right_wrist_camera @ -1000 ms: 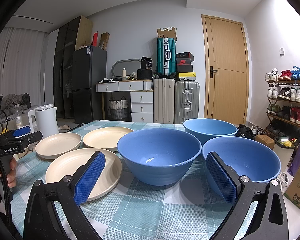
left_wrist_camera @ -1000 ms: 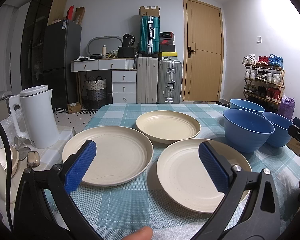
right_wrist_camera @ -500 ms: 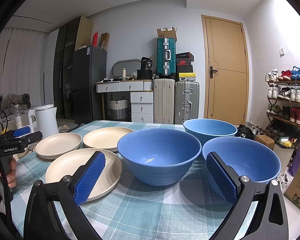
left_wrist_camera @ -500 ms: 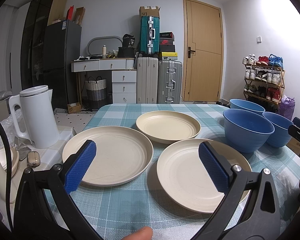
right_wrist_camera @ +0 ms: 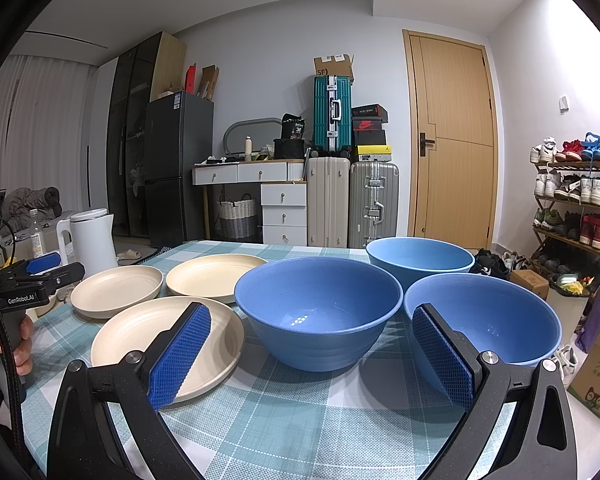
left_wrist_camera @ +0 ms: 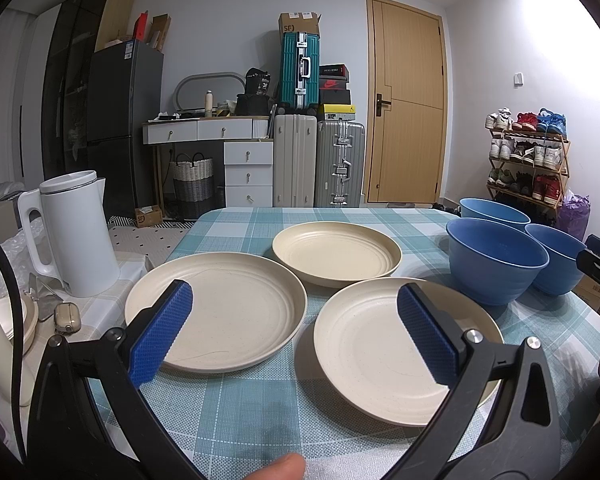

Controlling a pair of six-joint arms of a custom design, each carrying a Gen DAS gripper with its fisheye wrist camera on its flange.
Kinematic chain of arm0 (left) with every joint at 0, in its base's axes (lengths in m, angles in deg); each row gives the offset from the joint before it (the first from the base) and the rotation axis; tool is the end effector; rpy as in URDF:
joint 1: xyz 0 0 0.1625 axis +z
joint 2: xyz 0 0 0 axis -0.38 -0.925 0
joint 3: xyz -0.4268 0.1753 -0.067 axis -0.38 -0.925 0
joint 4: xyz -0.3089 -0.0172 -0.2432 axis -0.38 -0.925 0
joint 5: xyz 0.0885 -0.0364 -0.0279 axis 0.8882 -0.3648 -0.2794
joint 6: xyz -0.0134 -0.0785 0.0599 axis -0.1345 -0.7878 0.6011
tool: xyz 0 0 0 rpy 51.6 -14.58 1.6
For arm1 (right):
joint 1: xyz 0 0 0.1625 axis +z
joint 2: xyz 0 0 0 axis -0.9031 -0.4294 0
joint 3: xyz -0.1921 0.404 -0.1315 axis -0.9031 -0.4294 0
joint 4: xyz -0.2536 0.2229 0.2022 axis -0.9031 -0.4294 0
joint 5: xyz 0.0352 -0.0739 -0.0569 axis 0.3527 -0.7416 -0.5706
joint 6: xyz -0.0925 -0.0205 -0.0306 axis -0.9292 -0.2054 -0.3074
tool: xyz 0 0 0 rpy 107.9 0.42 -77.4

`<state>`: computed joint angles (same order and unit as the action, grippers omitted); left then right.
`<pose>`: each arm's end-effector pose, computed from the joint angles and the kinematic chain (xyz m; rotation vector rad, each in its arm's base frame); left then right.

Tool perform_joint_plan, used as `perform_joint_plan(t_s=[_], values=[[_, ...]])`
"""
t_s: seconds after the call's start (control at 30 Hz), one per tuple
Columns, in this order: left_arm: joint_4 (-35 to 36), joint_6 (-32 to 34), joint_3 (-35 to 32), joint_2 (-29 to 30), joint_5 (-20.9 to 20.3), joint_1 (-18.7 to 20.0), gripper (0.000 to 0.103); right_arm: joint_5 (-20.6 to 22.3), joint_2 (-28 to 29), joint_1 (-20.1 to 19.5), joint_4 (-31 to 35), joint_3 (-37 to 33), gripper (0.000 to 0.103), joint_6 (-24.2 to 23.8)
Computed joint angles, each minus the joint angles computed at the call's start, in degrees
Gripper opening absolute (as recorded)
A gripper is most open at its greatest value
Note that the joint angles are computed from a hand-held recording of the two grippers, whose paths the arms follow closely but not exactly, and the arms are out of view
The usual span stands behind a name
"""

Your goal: Organize plates and bowls

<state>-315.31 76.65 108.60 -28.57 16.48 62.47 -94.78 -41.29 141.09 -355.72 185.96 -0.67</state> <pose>-0.0942 -0.3745 0.0898 0.4014 1.9067 -1.4833 0.0616 -0.4408 0.0666 1.0239 -2.1009 1.4464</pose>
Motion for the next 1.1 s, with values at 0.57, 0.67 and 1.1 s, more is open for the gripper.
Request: perform_joint_plan(t_s=[0.57, 0.67, 1.1], values=[[0.0, 0.0, 0.0, 0.0, 0.0, 0.0, 0.102, -0.3, -0.1, 0.1, 0.0, 0.1, 0.103, 0.1], [0.0, -0.1, 0.0, 0.0, 0.0, 0.0, 0.102, -0.2, 0.0, 0.1, 0.0, 0.1, 0.103, 0.1], [1.8, -2.1, 0.4, -0.5, 0.5, 0.2, 0.102, -2.5, -1.2, 0.7, 2.6, -0.4, 0.103, 0.3]])
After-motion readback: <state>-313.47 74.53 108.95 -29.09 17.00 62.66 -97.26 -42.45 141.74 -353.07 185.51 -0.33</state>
